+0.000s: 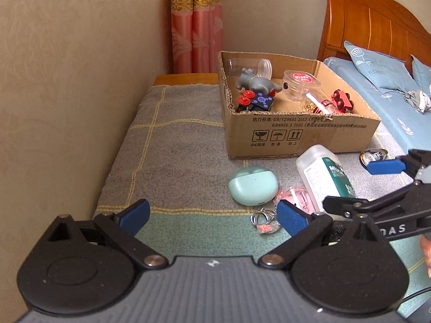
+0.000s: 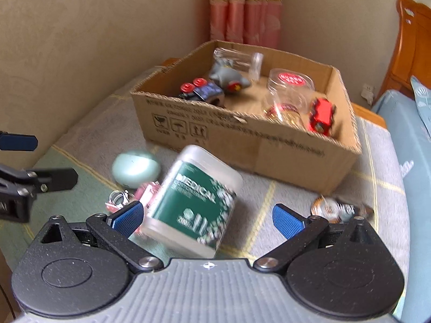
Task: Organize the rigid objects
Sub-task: 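Move the right tool to the white MEDICAL bottle while the left tool approaches the mint-green case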
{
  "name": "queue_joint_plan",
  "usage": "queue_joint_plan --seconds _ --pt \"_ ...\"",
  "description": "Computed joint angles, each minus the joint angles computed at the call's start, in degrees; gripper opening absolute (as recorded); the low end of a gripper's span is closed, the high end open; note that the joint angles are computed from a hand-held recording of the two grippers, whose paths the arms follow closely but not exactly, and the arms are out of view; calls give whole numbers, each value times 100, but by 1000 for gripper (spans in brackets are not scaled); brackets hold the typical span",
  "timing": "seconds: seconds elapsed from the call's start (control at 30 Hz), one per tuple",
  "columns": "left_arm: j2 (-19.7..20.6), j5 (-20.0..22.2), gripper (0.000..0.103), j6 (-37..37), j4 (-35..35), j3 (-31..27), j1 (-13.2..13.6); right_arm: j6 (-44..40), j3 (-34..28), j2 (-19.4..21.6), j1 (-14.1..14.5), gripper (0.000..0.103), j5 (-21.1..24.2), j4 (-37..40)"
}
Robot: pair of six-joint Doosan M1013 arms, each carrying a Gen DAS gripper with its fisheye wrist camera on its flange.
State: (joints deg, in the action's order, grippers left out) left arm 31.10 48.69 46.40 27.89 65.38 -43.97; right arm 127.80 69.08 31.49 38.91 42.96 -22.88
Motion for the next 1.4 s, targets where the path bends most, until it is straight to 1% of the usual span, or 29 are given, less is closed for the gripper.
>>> queue_joint_plan --seconds 0.17,0.4,0.47,0.57,0.63,0.73,0.8,0.83,0.87,0.93,1.0,1.03,1.1,1.17,1.27,1.33,1.37,1.4 --pt "24 -60 100 145 -151 -30 11 400 264 -159 -40 103 91 -73" --pt "49 -83 100 270 -246 -58 12 1175 447 -209 -114 103 526 -490" --pt "34 -85 100 227 -215 -34 14 1241 446 -219 -124 103 627 -474" --pt "30 -59 100 142 -145 -26 18 1134 537 -324 -118 103 321 -398" --pt "27 -35 100 69 -65 -19 15 1150 505 -321 -62 103 117 -546" --pt "18 -11 100 5 -2 -6 11 1169 319 -202 13 103 -99 -788" --pt "15 24 100 -9 33 -4 3 1327 182 -78 71 103 -220 -1056" --pt "15 45 100 -18 51 -5 -1 1365 99 -5 96 103 -219 -1146" --pt "10 54 100 -23 66 3 -5 1411 8 76 124 103 -150 -1272" --pt "-2 72 100 -40 82 22 -6 1465 -220 264 186 103 211 -1568" --pt "-16 66 100 -24 75 42 -3 1520 -238 313 219 103 418 -1730" --pt "-16 64 100 -19 77 44 0 1553 -228 311 212 103 480 -1743" --pt "-3 53 100 37 38 29 12 1547 -43 187 146 103 361 -1507" --pt "32 32 100 127 -30 -17 23 1542 86 102 107 103 443 -1329" --pt "134 6 100 380 -193 -157 42 1565 282 6 45 103 489 -1173" --pt "227 22 100 550 -268 -291 47 1460 353 -15 -13 103 497 -942" --pt "269 6 100 599 -268 -349 48 1582 467 -64 -16 103 334 -1051" --pt "320 16 100 618 -269 -426 44 1583 511 -75 -16 103 266 -1114"
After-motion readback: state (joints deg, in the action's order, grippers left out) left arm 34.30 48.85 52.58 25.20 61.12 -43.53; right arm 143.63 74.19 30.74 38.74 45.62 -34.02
